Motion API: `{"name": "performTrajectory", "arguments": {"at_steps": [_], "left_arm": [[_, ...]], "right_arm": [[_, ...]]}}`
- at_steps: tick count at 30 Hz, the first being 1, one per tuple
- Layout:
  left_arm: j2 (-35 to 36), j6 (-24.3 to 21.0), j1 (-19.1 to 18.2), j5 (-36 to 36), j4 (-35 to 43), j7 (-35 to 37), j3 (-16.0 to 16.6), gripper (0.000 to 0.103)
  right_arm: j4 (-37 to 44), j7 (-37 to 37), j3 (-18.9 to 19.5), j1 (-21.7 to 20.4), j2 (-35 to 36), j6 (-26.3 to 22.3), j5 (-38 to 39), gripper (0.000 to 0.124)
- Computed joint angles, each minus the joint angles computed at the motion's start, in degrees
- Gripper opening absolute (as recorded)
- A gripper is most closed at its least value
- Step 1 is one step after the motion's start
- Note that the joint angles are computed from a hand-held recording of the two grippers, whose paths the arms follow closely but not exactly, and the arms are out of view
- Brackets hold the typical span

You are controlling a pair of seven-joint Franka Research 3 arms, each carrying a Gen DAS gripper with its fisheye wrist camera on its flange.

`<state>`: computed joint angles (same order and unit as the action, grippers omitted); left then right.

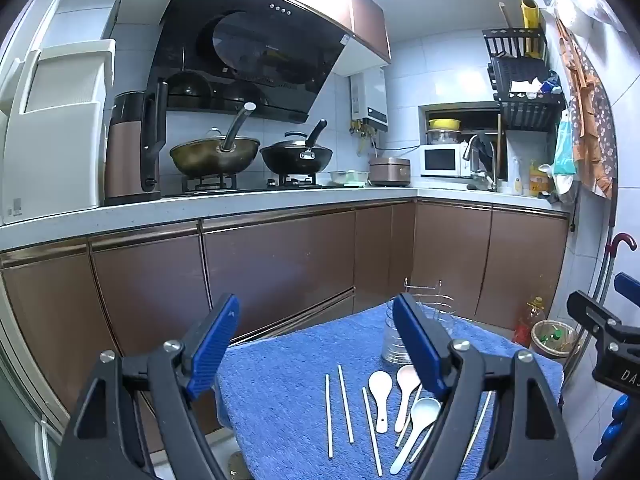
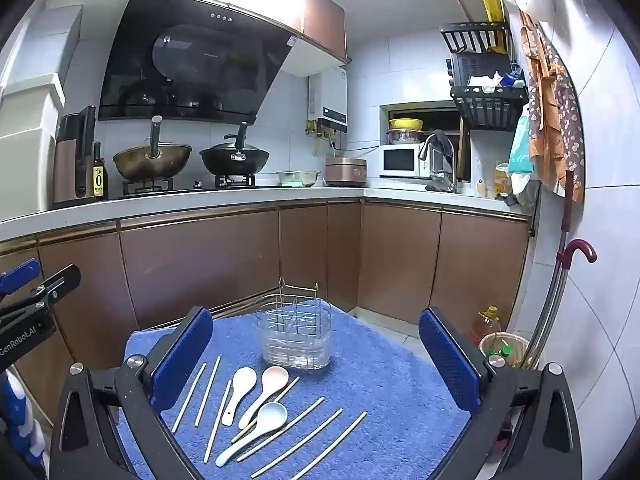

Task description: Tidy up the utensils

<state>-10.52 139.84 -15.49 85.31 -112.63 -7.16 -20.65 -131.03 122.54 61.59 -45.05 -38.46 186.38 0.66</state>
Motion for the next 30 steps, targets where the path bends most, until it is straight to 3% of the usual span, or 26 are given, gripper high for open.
{"name": "performTrajectory", "arguments": {"at_steps": [8,30], "left_arm": [[-0.66,-0.63,-0.04,-0.30,-0.62,0.38,-0.36,0.078],[0.67,-0.60,-1.10,0.31,0.06,0.49,0.10,0.078]], "right_arm": [[-0.67,-0.77,-1.31,1.79,1.06,0.61,0.40,0.103],[-0.93,-1.67,-0.79,1.04,2.80,1.92,0.84,0.103]]}}
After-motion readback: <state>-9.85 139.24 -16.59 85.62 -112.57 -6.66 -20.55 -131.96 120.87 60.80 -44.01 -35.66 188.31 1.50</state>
